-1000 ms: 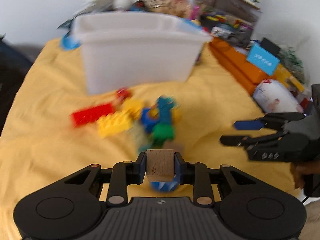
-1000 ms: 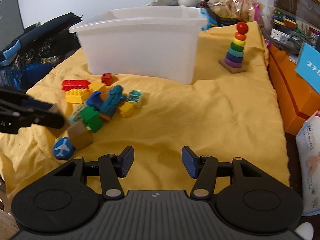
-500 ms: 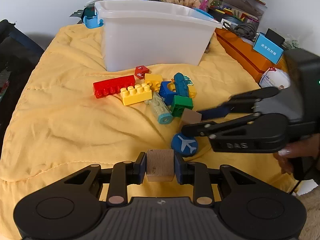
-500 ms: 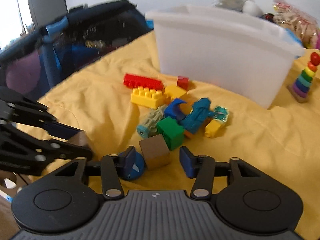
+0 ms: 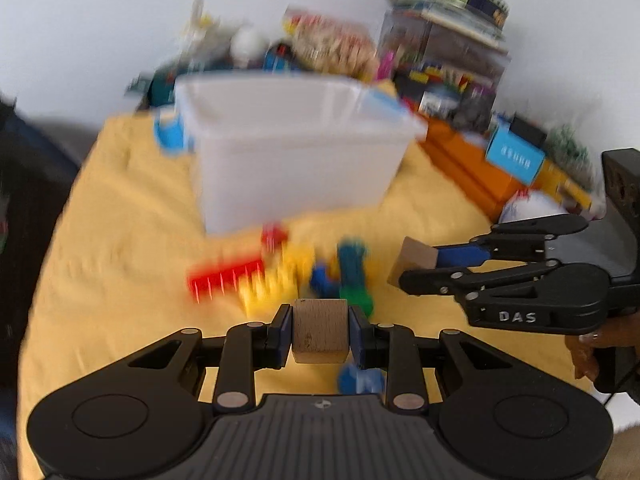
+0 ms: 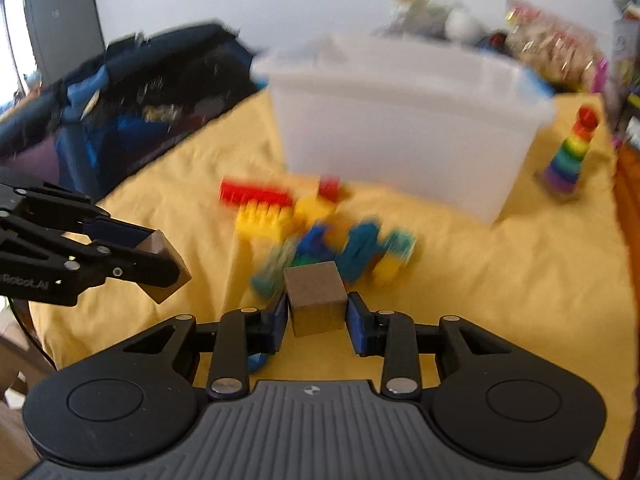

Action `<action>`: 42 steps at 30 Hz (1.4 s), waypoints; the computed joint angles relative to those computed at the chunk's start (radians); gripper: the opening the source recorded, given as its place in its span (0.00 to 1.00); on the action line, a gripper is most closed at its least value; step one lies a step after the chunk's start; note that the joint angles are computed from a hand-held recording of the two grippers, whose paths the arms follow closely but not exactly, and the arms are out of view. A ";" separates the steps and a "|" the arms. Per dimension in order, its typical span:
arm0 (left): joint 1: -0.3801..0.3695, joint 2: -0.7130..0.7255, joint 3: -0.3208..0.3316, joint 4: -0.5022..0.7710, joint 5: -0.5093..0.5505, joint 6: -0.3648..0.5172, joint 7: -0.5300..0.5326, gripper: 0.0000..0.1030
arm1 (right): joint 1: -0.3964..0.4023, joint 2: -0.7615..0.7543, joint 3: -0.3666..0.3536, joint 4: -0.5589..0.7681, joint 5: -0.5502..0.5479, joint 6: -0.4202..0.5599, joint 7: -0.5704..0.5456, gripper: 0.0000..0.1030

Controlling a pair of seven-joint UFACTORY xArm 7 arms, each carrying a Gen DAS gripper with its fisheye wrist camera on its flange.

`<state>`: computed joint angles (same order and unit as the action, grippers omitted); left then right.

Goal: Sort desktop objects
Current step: 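Lift both wooden cubes and carry them over the white bin, then open both tools to drop the cubes into the white bin, then move both open tools back to the toy pile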

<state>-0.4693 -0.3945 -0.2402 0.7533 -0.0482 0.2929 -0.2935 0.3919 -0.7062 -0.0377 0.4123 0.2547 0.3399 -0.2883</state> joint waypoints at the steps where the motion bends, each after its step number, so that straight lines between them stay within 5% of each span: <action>1: 0.008 0.014 0.002 0.024 0.012 -0.011 0.010 0.31 | -0.011 -0.001 0.007 0.013 -0.005 -0.018 0.007 0.34; 8: 0.107 0.160 -0.026 0.254 0.124 -0.099 -0.007 0.31 | 0.005 0.101 -0.020 0.151 -0.024 -0.211 0.002 0.34; 13: 0.195 0.289 -0.079 0.431 0.362 -0.112 -0.155 0.31 | 0.006 0.239 -0.041 0.282 -0.046 -0.331 0.016 0.34; 18: 0.157 0.422 -0.034 0.574 0.500 -0.075 -0.267 0.31 | -0.036 0.373 -0.034 0.411 -0.051 -0.320 0.076 0.34; 23: 0.092 0.543 0.023 0.668 0.485 0.015 -0.259 0.31 | -0.157 0.487 0.054 0.512 -0.090 -0.266 0.192 0.34; 29: 0.017 0.592 0.093 0.686 0.456 0.091 -0.248 0.34 | -0.206 0.551 0.091 0.547 -0.146 -0.185 0.235 0.37; 35: 0.001 0.515 0.120 0.603 0.492 -0.015 -0.301 0.48 | -0.173 0.500 0.069 0.494 -0.080 -0.226 0.162 0.40; 42: 0.048 0.308 0.072 0.377 0.676 -0.120 -0.553 0.62 | -0.032 0.374 -0.046 0.408 0.057 -0.268 0.043 0.49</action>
